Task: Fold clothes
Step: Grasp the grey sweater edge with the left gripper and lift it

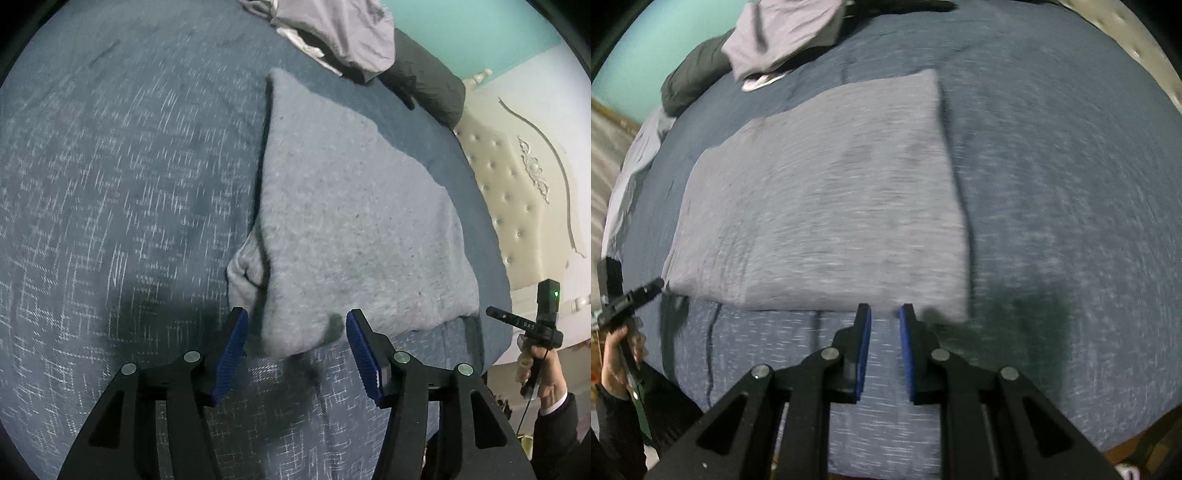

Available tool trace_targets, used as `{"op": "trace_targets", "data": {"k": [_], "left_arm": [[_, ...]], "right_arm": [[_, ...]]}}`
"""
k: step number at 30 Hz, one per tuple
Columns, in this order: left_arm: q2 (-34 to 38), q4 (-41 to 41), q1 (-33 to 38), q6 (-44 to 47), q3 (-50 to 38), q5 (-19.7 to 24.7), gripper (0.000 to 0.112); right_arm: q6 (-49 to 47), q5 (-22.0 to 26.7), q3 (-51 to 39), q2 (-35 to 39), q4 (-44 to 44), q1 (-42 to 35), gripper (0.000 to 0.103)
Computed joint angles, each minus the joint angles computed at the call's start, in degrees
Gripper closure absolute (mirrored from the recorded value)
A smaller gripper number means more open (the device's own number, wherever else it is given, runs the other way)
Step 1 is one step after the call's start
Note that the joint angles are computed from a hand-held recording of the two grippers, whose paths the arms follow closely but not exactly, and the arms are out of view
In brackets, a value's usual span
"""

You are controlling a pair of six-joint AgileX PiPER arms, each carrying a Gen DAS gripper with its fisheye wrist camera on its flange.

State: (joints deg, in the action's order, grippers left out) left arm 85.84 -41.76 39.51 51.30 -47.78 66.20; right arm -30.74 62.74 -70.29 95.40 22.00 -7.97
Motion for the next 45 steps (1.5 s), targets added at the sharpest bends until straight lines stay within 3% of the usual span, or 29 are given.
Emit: {"op": "trace_targets", "data": {"k": [14,21,28,30,32,35,45], "left_arm": [[2.48,-4.01,-0.89,-1.02,3.04,-2.93,0.046],[1.52,-1.98,1.61,-1.91,2.74,-0.75,0.046],[5.81,-8.29,4.66,1.64,3.76,1.54,0.047],[6.48,-10.54,5.0,2.79,4.57,1.53,0.05],[6.26,-12.12,4.45,4.35,5.63,0.94,0.074],[5.74,-13.69,3.07,5.85,6.52,-0.26,0.087],[-0.43,-15.41,1.57,4.86,4.71,2.36,0.095]], "right_arm": [[-5.87,1.15,1.51,0.69,5.06,-3.88,0.089],[-6.6,-0.08,3.27,0.19,6.31,-3.32,0.089],[-6.76,-0.47,4.39,-0.25,7.22,-2.9,0.089],[-6.96,-0.33,4.39,-0.34,7.39,-3.07,0.089],[-7.05,-0.12,4.14,-0.3,7.55,-3.32,0.089],[-7.23,0.15,3.77,-0.18,7.71,-3.99,0.089],[-9.52,0.69,4.5,0.7,9.57,-6.0,0.089]]}}
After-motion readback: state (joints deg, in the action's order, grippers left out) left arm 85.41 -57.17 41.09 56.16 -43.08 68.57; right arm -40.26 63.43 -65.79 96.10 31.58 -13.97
